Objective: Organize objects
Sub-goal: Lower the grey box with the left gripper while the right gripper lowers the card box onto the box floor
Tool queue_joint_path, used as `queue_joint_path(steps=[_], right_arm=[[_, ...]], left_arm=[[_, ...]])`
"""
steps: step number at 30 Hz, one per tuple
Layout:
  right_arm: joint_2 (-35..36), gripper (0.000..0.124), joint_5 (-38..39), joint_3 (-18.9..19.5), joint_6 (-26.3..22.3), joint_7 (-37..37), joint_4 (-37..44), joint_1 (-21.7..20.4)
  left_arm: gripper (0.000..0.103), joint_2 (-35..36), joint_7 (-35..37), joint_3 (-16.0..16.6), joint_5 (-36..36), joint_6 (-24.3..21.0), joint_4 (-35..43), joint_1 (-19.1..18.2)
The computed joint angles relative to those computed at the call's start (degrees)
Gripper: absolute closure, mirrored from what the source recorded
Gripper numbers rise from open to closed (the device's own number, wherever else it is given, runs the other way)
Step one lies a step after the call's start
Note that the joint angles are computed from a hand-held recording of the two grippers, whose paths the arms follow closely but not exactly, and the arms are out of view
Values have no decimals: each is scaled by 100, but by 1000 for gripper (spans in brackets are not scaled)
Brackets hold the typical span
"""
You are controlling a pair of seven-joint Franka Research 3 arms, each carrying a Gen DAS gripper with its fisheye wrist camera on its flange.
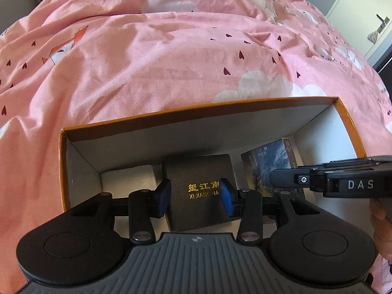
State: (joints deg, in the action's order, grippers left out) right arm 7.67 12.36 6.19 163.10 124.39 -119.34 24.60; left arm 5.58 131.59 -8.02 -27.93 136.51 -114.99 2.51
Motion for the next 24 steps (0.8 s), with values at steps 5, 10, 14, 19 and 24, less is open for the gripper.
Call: queue_joint_path(steps=[5, 10, 14, 19, 24], right_arm=[[139, 100, -48, -3, -88, 74, 156, 54], [286, 100, 598, 201, 116, -448, 254, -79], [354, 100, 590, 121, -8, -451, 365, -30], [410, 99, 764, 105, -133, -648, 406, -77], [414, 91, -146, -226, -480, -36, 518, 162]], left_arm=[[54, -256, 582, 32, 33, 10, -235, -13], [53, -437, 1084, 91, 11, 36, -460, -91], [46, -540, 1370, 112, 4, 357, -707, -194], [46, -533, 1415, 102, 196, 744, -883, -308], [46, -523, 1380, 113, 232, 846, -927, -337]])
